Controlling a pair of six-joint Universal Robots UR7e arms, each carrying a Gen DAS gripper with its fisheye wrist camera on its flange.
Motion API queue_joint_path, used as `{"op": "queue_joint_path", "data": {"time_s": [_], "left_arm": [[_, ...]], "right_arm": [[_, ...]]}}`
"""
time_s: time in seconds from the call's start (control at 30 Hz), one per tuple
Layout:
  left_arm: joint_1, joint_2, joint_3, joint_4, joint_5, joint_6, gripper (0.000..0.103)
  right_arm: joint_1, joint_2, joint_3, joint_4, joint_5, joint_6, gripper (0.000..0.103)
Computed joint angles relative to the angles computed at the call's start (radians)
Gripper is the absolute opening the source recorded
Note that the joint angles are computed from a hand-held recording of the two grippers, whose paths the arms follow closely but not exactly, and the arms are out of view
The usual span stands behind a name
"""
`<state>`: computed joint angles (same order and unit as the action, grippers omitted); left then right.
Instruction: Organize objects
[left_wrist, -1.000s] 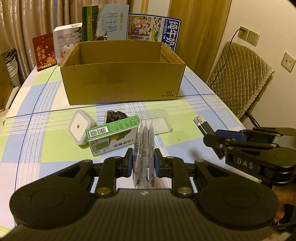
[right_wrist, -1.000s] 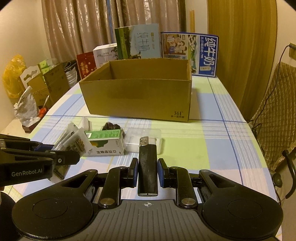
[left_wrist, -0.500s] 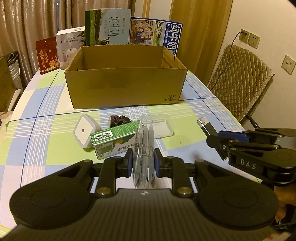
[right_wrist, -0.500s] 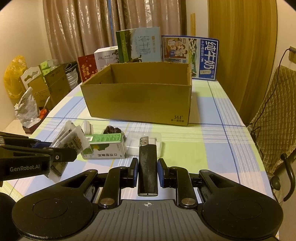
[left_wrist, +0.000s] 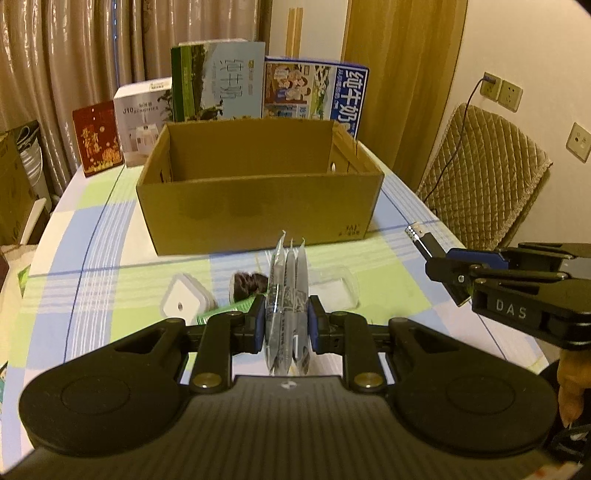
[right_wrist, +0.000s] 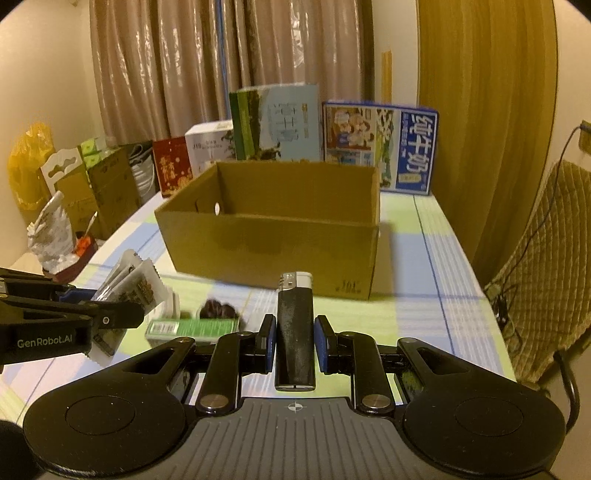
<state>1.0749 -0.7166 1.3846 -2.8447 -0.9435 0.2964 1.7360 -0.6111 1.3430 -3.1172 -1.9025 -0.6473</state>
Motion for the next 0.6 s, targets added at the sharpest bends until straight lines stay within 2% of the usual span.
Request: {"op": "queue_joint_path", "data": {"time_s": [0.33,0.6], "left_arm": [[0.016,0.069,-0.18,0.066,-0.028,0.033,0.018],[0.036,0.193,-0.456,0.176,-0.033,0.092,0.018]], "right_arm": [[0.019,0.075,-0.217,0.145,0.038,0.021,0.019],[0.029,0.216,-0.558,0.338,0.057,0.033,0.019]]}}
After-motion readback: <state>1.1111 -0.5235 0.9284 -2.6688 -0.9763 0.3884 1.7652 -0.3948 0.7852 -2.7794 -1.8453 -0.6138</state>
